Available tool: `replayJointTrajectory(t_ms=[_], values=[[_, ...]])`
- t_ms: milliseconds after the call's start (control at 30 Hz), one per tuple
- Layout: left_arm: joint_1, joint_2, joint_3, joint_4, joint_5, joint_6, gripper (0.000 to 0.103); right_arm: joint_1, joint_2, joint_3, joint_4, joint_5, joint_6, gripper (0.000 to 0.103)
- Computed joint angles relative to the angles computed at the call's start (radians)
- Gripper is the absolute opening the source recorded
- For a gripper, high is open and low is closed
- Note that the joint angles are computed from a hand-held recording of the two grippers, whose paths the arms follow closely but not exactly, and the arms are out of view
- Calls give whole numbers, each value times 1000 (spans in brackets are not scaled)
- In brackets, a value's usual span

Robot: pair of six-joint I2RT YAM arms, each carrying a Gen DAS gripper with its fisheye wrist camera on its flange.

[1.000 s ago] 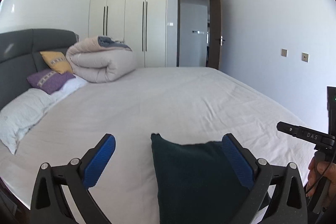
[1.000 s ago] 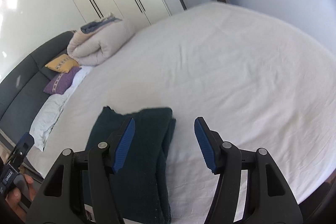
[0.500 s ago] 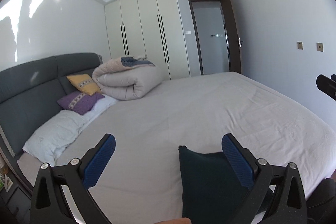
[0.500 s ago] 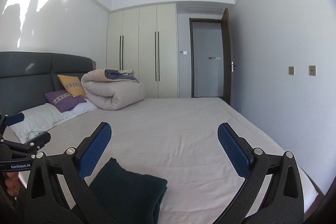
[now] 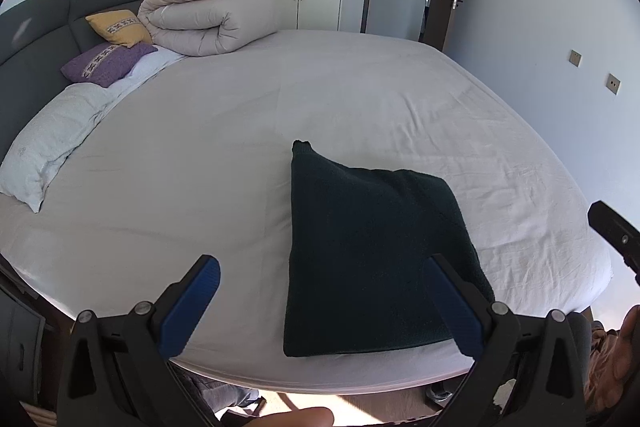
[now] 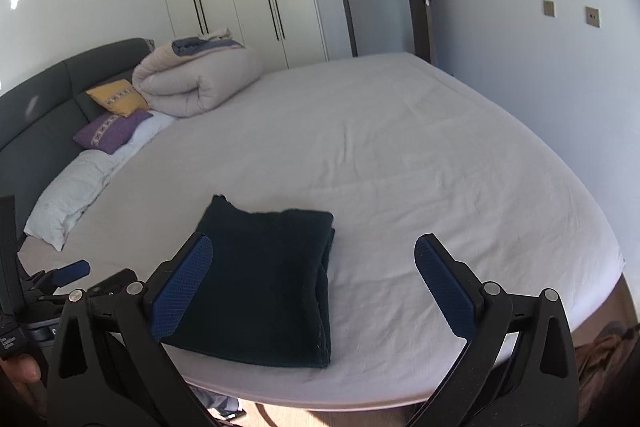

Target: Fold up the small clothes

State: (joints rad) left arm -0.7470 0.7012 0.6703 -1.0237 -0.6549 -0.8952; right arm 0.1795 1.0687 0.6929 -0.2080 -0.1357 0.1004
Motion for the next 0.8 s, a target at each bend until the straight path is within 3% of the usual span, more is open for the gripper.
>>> replayJointTrajectory(t_ms=[333, 800], values=[[51, -5, -20, 14, 17, 48, 103, 74, 199, -16, 43, 122, 19, 103], [97, -20, -65, 57, 48, 86, 103, 161, 208, -11, 15, 178, 28, 103]])
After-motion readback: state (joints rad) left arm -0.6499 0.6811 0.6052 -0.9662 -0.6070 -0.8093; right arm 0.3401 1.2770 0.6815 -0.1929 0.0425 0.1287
